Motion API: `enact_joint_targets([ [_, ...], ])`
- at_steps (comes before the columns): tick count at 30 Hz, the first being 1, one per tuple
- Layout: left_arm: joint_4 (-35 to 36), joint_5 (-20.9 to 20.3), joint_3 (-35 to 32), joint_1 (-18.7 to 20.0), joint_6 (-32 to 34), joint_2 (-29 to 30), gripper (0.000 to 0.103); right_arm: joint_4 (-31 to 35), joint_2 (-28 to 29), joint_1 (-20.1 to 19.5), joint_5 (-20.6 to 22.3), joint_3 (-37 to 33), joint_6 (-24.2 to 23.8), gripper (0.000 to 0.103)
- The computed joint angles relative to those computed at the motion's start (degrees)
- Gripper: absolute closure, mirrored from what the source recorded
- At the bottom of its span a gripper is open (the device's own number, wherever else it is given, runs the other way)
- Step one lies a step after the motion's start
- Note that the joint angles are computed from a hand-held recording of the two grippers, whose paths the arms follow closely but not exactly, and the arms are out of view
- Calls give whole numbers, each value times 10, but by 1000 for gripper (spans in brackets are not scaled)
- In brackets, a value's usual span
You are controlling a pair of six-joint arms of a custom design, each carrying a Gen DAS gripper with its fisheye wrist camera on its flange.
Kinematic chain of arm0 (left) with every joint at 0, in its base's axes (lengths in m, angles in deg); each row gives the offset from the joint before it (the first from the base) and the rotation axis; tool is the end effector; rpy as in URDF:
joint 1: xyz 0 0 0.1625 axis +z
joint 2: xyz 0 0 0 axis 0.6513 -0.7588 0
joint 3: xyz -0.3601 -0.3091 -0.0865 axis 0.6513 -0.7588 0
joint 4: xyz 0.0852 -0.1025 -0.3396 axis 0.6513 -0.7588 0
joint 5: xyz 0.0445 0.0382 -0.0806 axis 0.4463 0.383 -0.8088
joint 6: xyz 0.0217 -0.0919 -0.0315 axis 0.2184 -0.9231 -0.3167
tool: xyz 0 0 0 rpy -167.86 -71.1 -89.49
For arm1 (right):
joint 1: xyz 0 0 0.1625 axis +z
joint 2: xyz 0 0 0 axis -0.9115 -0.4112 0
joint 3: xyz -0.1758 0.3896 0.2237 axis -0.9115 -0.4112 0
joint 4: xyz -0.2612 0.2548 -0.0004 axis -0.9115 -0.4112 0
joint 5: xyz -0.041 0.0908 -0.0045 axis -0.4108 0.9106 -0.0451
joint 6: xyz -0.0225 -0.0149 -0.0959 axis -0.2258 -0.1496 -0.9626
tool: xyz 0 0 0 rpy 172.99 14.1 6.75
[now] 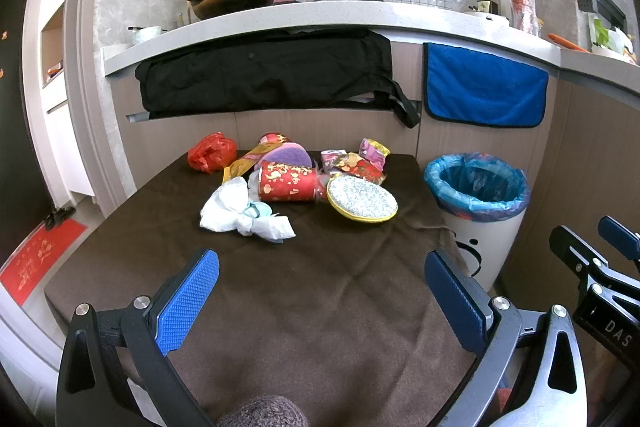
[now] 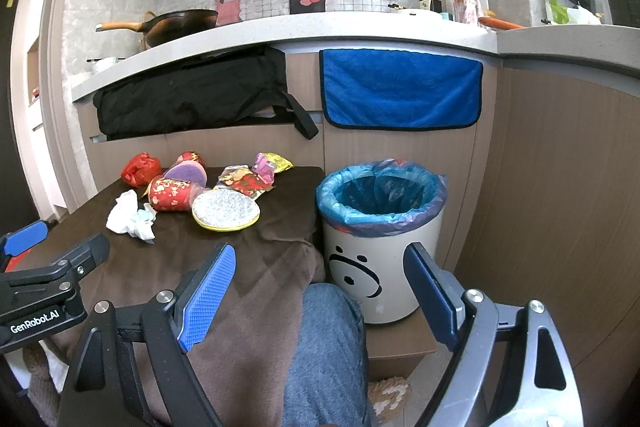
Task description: Collect trash
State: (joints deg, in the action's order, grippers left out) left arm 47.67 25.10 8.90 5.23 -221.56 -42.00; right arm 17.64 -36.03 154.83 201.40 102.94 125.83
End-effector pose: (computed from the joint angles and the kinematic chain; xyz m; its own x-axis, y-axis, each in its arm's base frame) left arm -0.2659 -0.5420 0.0042 -0.5933 0.5210 -0.6136 0.8049 0.3936 -0.4441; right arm 0.0669 -0.4326 0.1866 -0.6234 0.5140 0.5892 -0.4856 0.3362 -0.8070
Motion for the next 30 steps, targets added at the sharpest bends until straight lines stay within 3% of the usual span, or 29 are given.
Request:
enact_joint_targets([
  [30,2,-2,3,1,-7,4,1,4,-6,-1,0,2,0,19],
])
